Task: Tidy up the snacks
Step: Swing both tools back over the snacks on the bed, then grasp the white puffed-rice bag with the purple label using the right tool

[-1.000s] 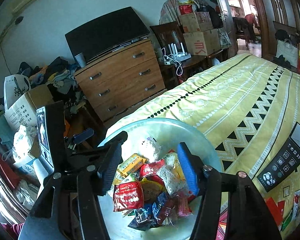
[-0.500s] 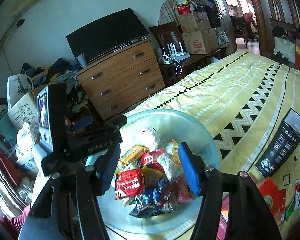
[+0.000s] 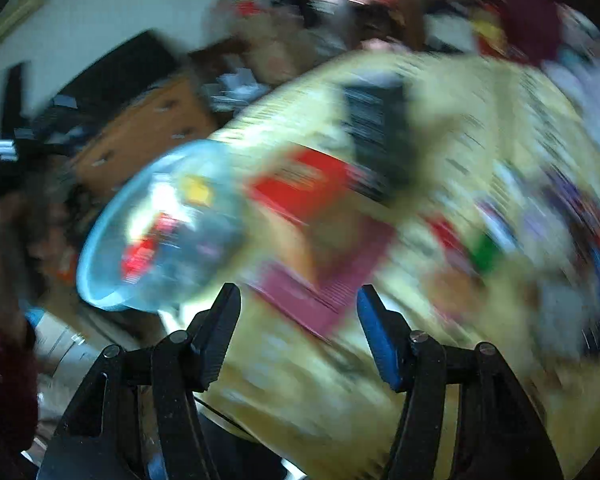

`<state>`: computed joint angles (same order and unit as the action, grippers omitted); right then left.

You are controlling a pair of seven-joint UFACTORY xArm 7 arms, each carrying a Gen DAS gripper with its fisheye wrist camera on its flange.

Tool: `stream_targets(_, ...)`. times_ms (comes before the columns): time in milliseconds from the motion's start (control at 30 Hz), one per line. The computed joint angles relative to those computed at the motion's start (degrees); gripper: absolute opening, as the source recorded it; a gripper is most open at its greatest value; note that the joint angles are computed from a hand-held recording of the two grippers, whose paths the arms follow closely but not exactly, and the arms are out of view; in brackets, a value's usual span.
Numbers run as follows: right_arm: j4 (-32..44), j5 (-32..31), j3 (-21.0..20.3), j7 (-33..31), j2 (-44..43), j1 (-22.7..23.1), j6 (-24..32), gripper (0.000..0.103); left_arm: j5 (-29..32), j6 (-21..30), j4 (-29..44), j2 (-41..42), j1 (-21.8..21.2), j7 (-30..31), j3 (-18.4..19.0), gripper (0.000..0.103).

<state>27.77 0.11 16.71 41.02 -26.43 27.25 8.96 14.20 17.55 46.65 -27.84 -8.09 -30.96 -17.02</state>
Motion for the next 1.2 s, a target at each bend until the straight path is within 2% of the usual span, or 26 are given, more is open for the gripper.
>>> stream_targets(100,-10.3,3.7,-3.3,0.8,-11.5,-1.5,3.7,0.064,-2.4,-1.5,3.5,4.2,-7.2,3.8,-1.0,0.103)
stream_targets(167,-16.9,3.2,-7.7,1.0,-20.7,-3.3,6.9,0.064,-5.5,-2.4,5.1,7.2,-12.7,7.7,0.1,0.103)
stream_targets(233,-20.7,2.9,-10.9,-1.0,-27.0,-6.7,9.6,0.064,-6.2,-2.9,6.6,10.5,-14.8,9.0,-0.9,0.103)
stream_targets(300,-21.7,2.6,-14.6,-5.0,-28.1,-9.9,9.9,0.064,-4.0,-1.5,9.0,15.2,-15.0,8.1,-3.2,0.103)
stream_targets(400,-19.7,3.6,-21.7,-14.0,-20.5,-10.7,4.9,0.064,-3.9,0.1,10.3,20.0,-17.6,8.0,-2.8,0.103)
stream_targets(433,-17.8,4.3,-24.6,-17.7,-16.3,-9.4,2.9,0.064,-1.9,0.5,10.6,21.3,-17.7,6.1,-3.1,0.103)
stream_targets(467,-15.3,5.4,-28.4,-21.7,-11.3,-6.5,0.6,0.064,-0.7,0.3,10.6,22.2,-18.2,4.7,-3.0,0.103)
stream_targets(533,-10.0,8.0,-33.1,-26.8,-2.1,-0.8,-3.1,0.064,2.6,-0.9,9.4,23.0,-18.8,1.1,-2.7,0.103)
stream_targets(567,-7.5,9.8,-36.4,-29.8,2.1,3.2,-4.8,0.064,4.7,-1.3,8.9,23.3,-19.0,-1.4,-2.8,0.103)
stream_targets(633,-1.8,14.4,-42.2,-36.3,10.4,11.1,-6.7,0.064,4.4,-2.4,7.3,24.6,-20.0,-3.6,-2.2,0.103)
stream_targets(667,0.7,14.6,-42.4,-37.1,13.9,12.0,-6.6,0.065,2.9,-2.6,6.8,25.7,-20.8,-3.7,-1.8,0.103)
stream_targets(700,3.2,12.3,-40.7,-35.6,17.5,10.5,-5.9,0.066,0.8,-2.9,6.3,26.5,-21.6,-2.8,-1.4,0.103)
stream_targets(767,7.7,2.5,-33.7,-27.2,23.1,3.0,-3.8,0.067,-0.3,-3.0,5.4,27.5,-23.2,-2.1,-1.2,0.103)
stream_targets(800,9.2,-0.5,-32.5,-24.8,25.0,1.7,-3.3,0.068,0.1,-3.4,4.7,27.7,-23.8,-2.3,-1.1,0.103)
stream_targets(833,11.3,-4.5,-31.7,-21.4,27.3,0.7,-2.2,0.075,0.5,-3.6,4.2,27.8,-24.3,-2.6,-1.0,0.103)
stream_targets(900,13.5,-6.6,-30.4,-19.1,30.1,-0.4,-1.9,0.084,0.8,-4.8,2.9,27.8,-25.0,-3.0,-0.7,0.103)
stream_targets(1000,17.0,-13.4,-31.1,-13.6,34.2,0.2,-0.6,0.084,3.4,-5.2,2.4,28.1,-25.2,-5.4,-0.1,0.103)
stream_targets(1100,18.5,-13.9,-27.7,-15.0,36.0,-3.1,-0.2,0.084,5.4,-4.5,2.6,28.7,-25.1,-7.3,0.7,0.103)
stream_targets(1133,18.6,-14.5,-27.0,-15.3,36.5,-4.0,-0.7,0.078,5.0,-4.5,2.4,28.6,-25.0,-7.0,0.8,0.103)
stream_targets(1200,17.3,-11.6,-23.4,-17.6,35.7,-7.7,-2.4,0.076,4.7,-4.5,2.3,28.8,-25.0,-7.0,0.9,0.103)
